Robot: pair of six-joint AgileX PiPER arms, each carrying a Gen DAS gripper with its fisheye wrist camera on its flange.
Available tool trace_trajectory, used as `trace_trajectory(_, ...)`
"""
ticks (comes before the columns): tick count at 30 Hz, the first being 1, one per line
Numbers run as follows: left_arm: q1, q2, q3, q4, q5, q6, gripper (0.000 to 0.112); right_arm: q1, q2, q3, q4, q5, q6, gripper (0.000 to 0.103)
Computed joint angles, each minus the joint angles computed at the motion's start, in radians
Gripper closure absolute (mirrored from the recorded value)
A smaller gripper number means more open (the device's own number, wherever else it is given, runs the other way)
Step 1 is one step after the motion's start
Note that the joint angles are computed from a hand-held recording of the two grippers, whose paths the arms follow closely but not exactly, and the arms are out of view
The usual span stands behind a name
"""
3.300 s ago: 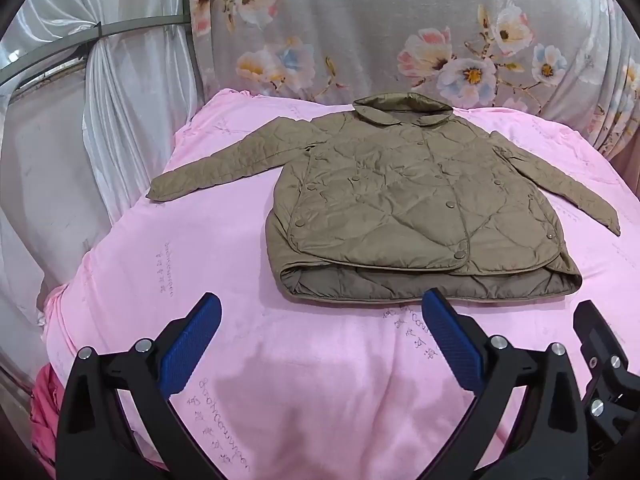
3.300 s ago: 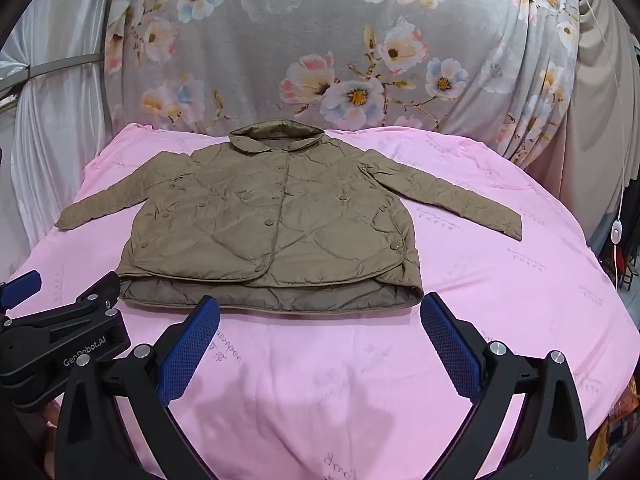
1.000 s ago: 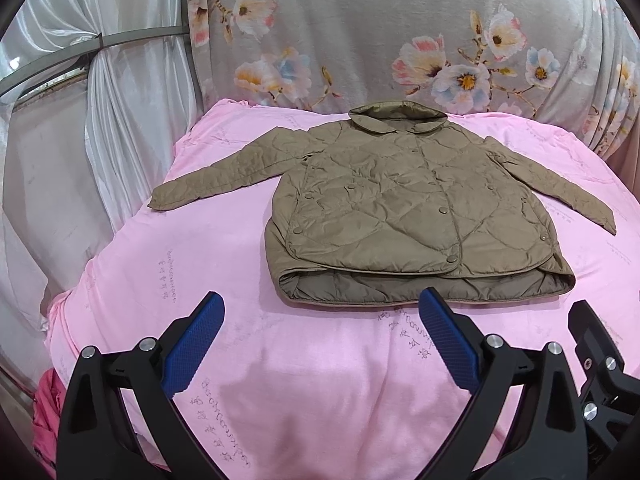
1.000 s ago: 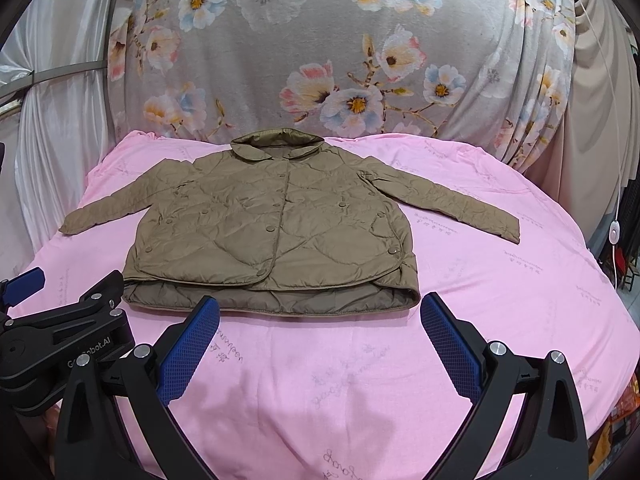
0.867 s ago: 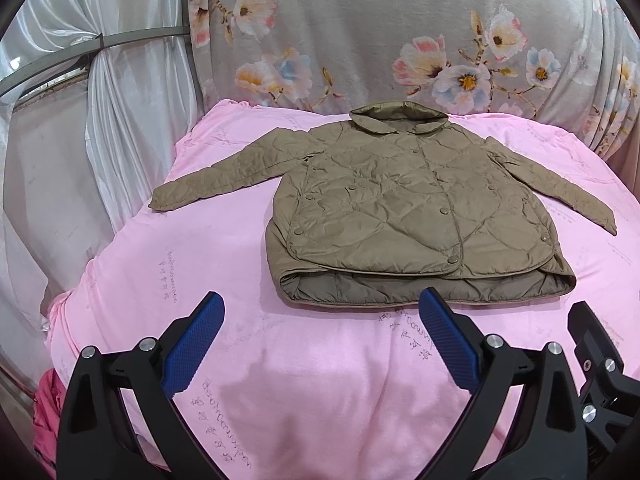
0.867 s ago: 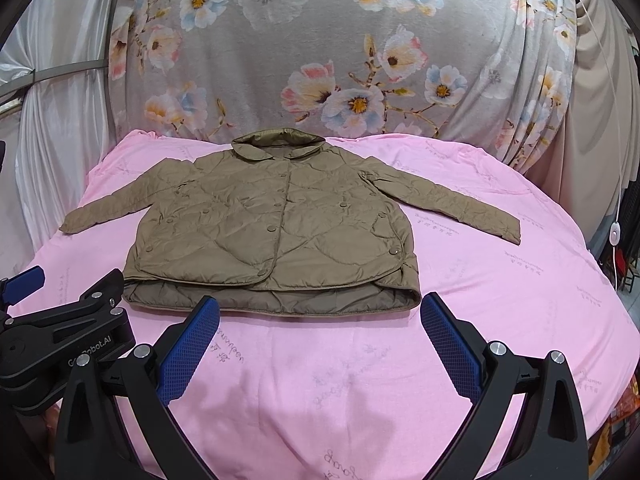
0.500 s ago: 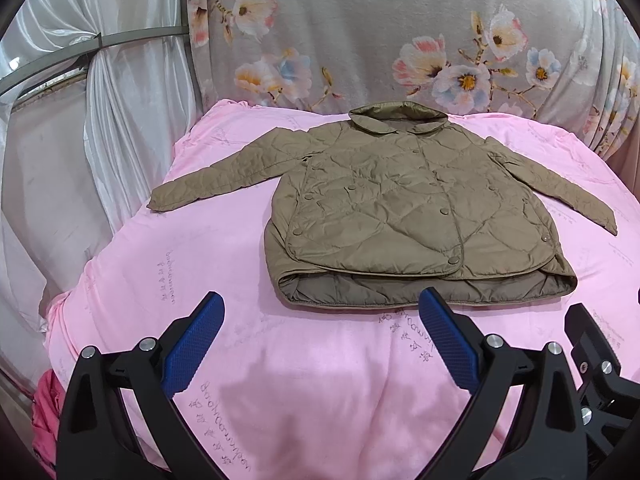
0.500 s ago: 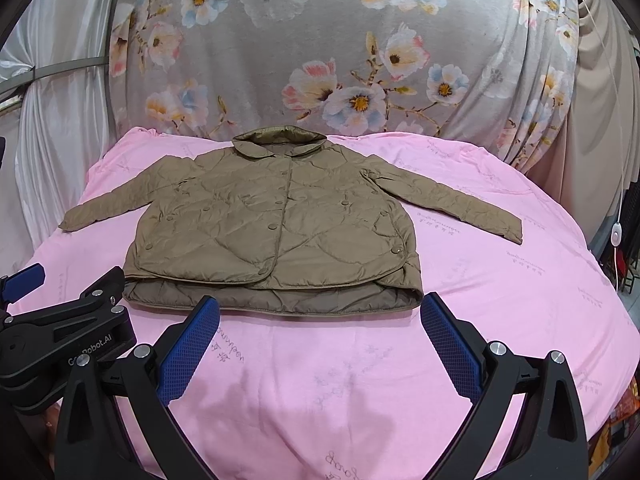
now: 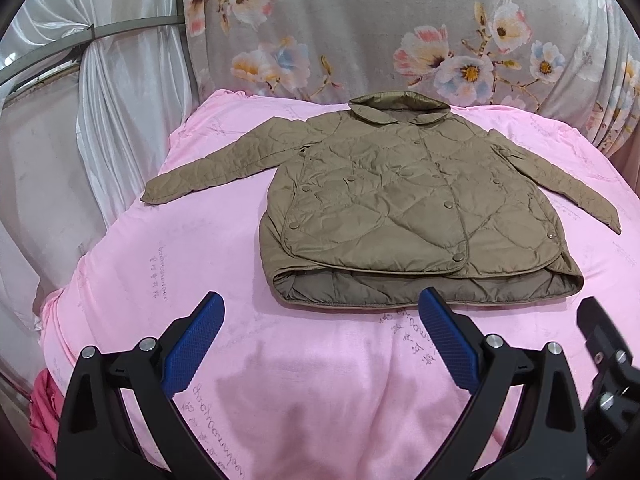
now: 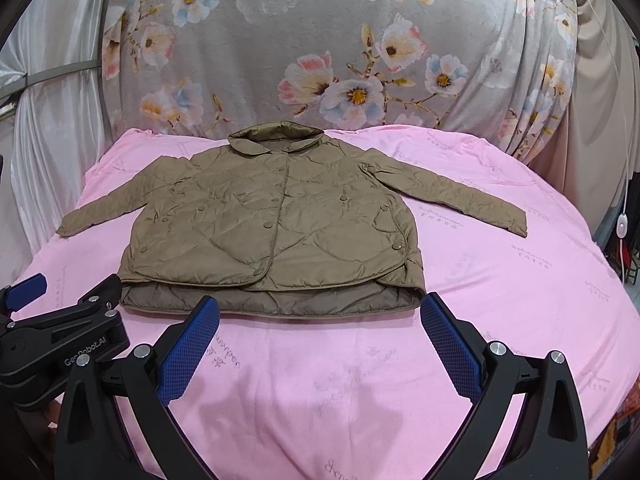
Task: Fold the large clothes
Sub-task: 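Grasp the khaki jacket sleeve cuff with the right gripper and lift it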
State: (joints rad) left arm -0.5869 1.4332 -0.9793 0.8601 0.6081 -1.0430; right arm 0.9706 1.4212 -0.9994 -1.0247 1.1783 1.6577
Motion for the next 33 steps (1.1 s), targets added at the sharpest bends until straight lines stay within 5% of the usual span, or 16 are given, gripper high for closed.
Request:
trace_trajectory(8, 0.119, 0.133, -0.126, -0.046, -0.086, 0.074, 0.017, -0.437, -0.147, 0.134, 0.01, -0.356, -0.073, 0.005)
trace_trajectory(12, 0.166, 0.217, -0.211, -0.021, -0.102, 0.043, 0.017, -0.817, -0.143, 0.16, 0.068, -0.649, -0.204, 0.005)
trace_trajectory(15, 0.188, 0.298, -0.297, -0.001, -0.075, 0.033, 0.017, -1.091, -0.064, 0.119, 0.255, -0.848, -0.411, 0.005)
trace_trajectory(18, 0.224, 0.386, -0.413, -0.103, -0.044, 0.137, 0.017, -1.291, 0.061, 0.029, 0.554, -0.952, -0.706, 0.006)
trace_trajectory(23, 0.248, 0.53, -0.592, -0.126, 0.018, 0.197, 0.017, -1.47, 0.313, -0.205, 0.987, -0.931, -1.11, 0.01)
trace_trajectory(28, 0.266, 0.633, -0.73, -0.172, 0.044, 0.279, 0.017, -1.577, 0.523, -0.417, 1.146, -0.87, -1.185, 0.013)
trace_trajectory(33, 0.267, 0.728, -0.853, -0.2, 0.084, 0.354, 0.017, -1.619, 0.623, -0.503, 1.154, -0.861, -1.106, 0.027)
